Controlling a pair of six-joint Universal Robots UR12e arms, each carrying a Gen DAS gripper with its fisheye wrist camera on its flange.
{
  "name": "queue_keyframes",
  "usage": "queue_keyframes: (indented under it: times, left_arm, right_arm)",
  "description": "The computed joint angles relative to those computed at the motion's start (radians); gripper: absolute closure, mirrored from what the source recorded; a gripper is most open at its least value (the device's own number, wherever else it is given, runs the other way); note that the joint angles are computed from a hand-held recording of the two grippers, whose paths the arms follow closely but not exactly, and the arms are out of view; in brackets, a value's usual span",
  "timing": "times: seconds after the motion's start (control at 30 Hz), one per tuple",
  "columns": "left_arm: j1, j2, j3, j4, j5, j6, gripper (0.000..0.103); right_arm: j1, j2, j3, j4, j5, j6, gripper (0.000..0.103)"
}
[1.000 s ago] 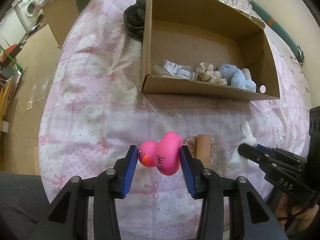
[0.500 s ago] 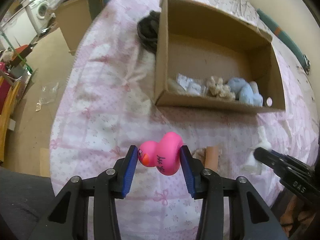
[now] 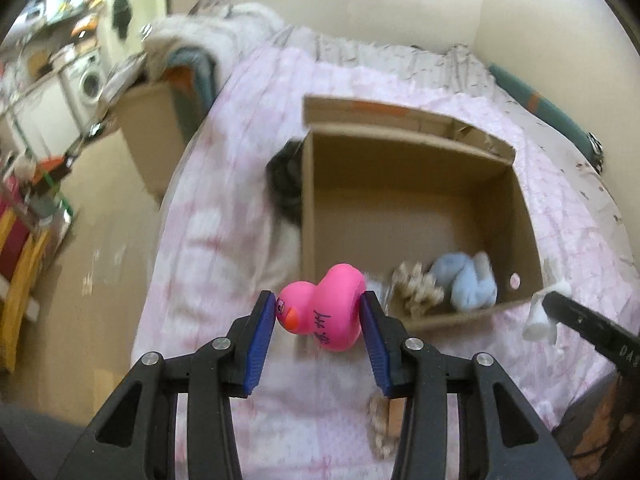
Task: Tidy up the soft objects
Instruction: 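Carry the duck with the left tool while the right tool carries the cloth, releasing both into the box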
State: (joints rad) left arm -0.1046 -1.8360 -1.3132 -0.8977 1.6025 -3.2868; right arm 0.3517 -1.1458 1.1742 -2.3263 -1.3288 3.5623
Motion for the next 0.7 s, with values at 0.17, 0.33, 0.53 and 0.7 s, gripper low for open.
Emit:
queue_keyframes:
  times: [0.17,0.33,0.53,0.7]
  left_arm:
    - [0.022,-0.049,0.037,0.046,-0.14,0.035,0.063]
    - [0.002,-0.087,0.06,0.068,-0.109,0.074,0.063]
    - [-0.003,-0.105,0.074,0.02,-0.098,0.053,0.063]
    - [0.001,-0.107,0.075,-0.004,-0.096,0.026,0.063]
  right_arm:
    - [-0.018,0.043,-0.063,-0.006,-0.03,-0.008,0.079]
    - [-0.033,0.083,-0.102,0.012,-0.044,0.021,0.079]
    - [-0.027,0.094,-0.11,0.069,-0.095,0.026,0.078]
    - [-0.019,0.098,-0.121,0.127,-0.163,0.029,0.078]
